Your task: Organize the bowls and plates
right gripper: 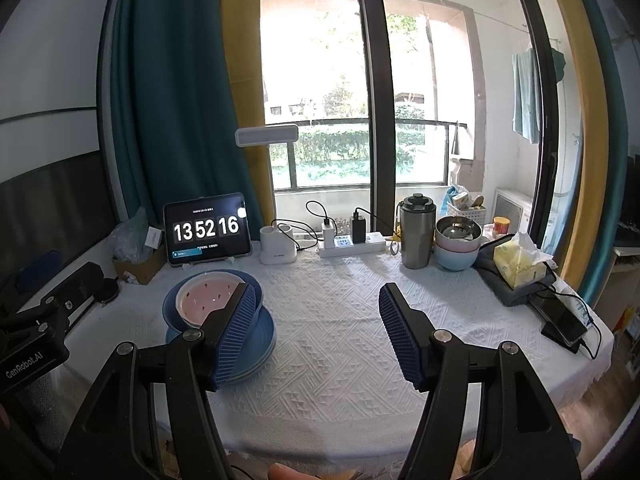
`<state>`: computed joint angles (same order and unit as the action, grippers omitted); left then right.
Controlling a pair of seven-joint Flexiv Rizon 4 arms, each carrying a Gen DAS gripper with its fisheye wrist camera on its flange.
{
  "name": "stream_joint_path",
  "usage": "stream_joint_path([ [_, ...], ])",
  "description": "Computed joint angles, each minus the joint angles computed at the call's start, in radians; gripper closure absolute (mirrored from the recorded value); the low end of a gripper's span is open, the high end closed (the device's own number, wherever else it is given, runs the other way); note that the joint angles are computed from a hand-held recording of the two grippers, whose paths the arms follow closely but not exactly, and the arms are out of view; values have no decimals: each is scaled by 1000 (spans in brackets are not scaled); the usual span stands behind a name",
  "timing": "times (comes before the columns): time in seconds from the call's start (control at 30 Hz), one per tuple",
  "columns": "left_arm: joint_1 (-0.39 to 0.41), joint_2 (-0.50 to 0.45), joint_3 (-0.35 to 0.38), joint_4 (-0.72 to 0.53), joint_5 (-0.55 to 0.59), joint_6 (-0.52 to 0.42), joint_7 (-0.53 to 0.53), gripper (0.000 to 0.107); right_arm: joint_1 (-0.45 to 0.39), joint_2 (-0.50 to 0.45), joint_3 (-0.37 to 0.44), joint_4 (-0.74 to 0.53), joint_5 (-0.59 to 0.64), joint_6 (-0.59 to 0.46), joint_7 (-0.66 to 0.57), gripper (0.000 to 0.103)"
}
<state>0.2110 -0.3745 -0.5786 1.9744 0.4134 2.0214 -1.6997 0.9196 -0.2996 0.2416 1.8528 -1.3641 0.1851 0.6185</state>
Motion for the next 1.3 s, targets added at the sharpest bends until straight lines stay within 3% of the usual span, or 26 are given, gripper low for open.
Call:
stream_joint_path([
  [1.3,-37,17,50,23,2,16,-28,13,2,-6,-3,0,2,9,5,35],
])
